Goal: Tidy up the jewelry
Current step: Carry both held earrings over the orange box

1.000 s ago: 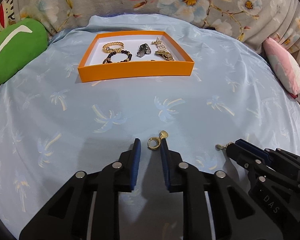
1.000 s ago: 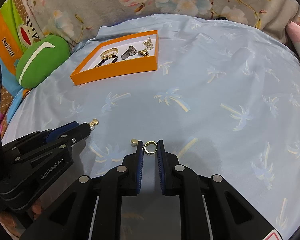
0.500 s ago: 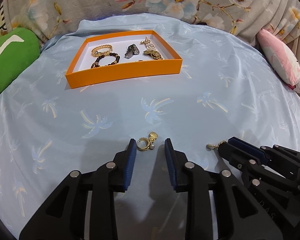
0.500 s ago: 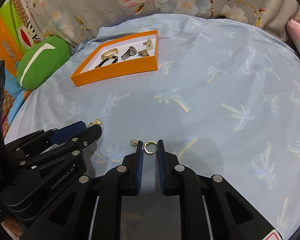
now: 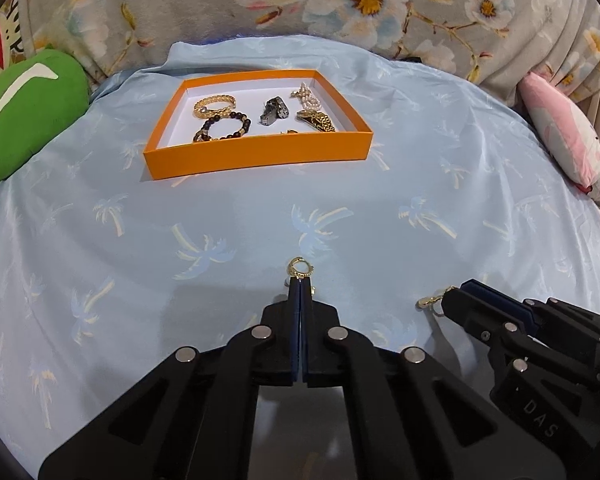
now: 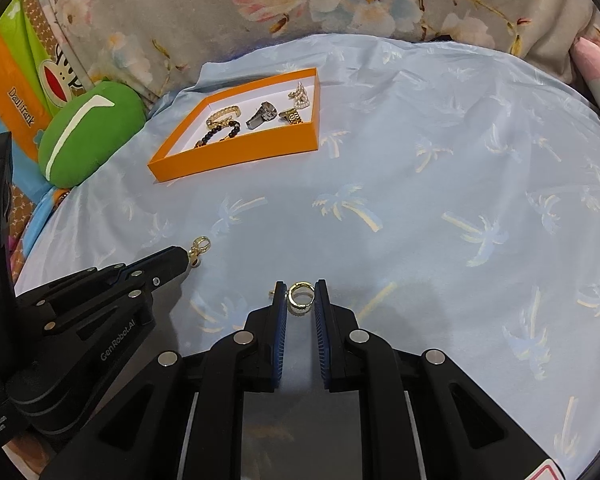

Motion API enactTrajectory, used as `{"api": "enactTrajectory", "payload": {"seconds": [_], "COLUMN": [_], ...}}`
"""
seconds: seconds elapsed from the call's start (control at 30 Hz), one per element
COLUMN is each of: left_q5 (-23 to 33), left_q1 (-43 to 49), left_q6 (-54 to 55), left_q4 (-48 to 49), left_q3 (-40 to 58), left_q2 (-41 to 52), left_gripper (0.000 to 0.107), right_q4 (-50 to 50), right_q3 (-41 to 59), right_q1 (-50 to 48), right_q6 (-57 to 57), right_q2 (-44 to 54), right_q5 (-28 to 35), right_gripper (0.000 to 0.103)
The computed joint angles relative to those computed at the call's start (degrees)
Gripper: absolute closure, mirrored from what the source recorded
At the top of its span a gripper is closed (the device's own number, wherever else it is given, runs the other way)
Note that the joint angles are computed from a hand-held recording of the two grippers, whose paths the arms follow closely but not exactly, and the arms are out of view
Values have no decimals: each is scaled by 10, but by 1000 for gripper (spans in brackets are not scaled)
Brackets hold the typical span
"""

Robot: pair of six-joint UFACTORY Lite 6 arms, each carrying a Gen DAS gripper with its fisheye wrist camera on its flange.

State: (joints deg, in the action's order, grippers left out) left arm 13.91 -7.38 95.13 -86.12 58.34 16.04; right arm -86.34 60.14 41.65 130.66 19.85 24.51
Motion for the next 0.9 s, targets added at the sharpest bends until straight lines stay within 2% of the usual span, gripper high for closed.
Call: {"api": "enactTrajectory", "payload": {"seconds": [0.17, 0.23, 0.27, 0.33, 0.37, 0.53, 0.57, 0.6, 0.67, 0.9], "left_q5": [16, 19, 11, 12, 6, -15, -18, -20, -21, -7], "left_q1": [21, 26, 23, 19, 13, -15, -19, -22, -23, -11], "left_q6": [-30, -1, 24, 37, 49, -21, -57, -79, -81, -36], "left_q4": [32, 3, -23, -32, -46, 27, 66, 92, 93, 41], "left_q3": [0, -1, -4, 5, 11, 53, 61, 68, 68, 46], "left_q2": [-1, 2, 1, 6, 12, 49, 56, 63, 63, 40], "left_gripper": [107, 104, 100, 67, 63, 65, 70, 85, 95, 95], "right_q4": [-6, -9, -8, -10, -10, -10, -10, -11, -15, -31], "right_q3": [-2, -2, -2, -3, -3, -4, -3, -3, -3, -15], "right_q1": [-5, -5, -5, -6, -6, -8, -9, -10, -11, -12], "right_q6": [7, 9, 9, 12, 12, 13, 14, 15, 19, 35], "right_q2": [2, 3, 3, 2, 2, 2, 2, 3, 3, -15], "right_q5": [-6, -7, -7, -9, -10, -12, -13, -14, -15, -16], "right_gripper": [90, 90, 90, 90, 90, 90, 90, 90, 90, 90]}}
